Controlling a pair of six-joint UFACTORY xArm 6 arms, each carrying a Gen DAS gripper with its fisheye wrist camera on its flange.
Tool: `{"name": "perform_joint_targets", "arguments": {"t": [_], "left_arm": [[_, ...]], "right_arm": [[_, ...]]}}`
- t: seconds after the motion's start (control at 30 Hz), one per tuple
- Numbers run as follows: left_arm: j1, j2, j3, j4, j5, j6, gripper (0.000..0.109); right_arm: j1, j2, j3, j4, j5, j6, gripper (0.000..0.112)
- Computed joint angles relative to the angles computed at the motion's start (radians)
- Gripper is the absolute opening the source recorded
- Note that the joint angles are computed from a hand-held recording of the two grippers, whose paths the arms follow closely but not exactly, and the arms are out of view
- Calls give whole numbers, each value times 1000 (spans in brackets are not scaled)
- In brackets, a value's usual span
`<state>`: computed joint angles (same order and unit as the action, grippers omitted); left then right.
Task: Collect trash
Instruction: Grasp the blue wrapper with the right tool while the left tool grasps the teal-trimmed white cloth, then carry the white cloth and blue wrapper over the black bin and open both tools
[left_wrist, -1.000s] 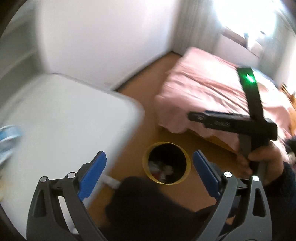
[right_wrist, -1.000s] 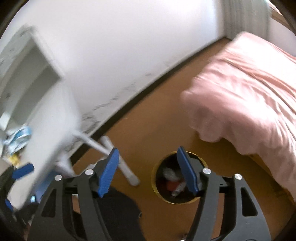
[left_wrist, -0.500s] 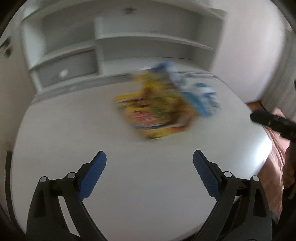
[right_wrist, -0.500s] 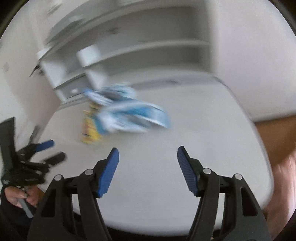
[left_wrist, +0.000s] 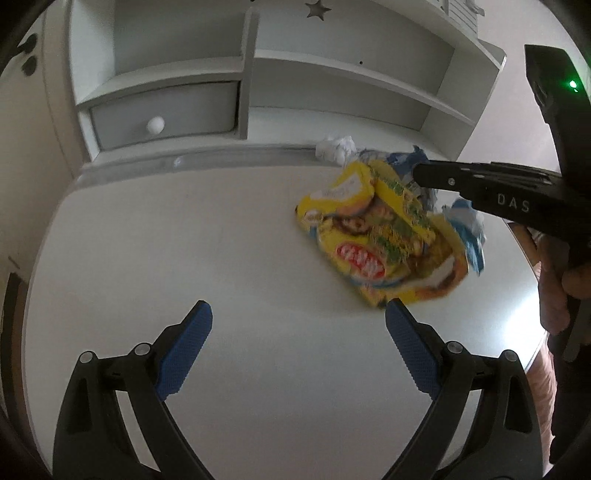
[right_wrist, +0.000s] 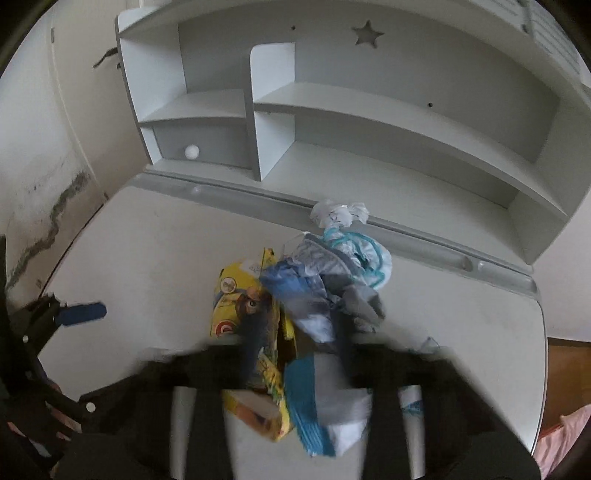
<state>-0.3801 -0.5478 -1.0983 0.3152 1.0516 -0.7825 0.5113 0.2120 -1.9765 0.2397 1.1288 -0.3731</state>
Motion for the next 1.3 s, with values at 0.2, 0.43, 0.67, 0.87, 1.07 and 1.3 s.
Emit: {"name": "perform_joint_targets", "arguments": {"t": [0.2, 0.43, 0.67, 0.87, 1.07, 1.3], "left_arm": [[39, 153, -175, 12, -13, 138, 92], [54, 404, -438, -59, -19, 325, 92], [55, 648, -733, -96, 78, 486, 92], [69, 872, -1022, -156, 251, 557, 91], [84, 1060, -1297, -198, 423, 575, 18], [10, 1022, -1331, -132, 366, 532, 12]], "right_arm": [[-122, -72, 14, 190, -70, 7, 6], [-261, -144, 57, 276, -30, -8, 6], [-351, -235, 187, 313, -19, -32, 6], [-395, -274, 259, 333, -12, -46, 6], [-441, -318, 307, 355, 1, -73, 6], [-565, -392, 395, 372, 0, -84, 6]]}}
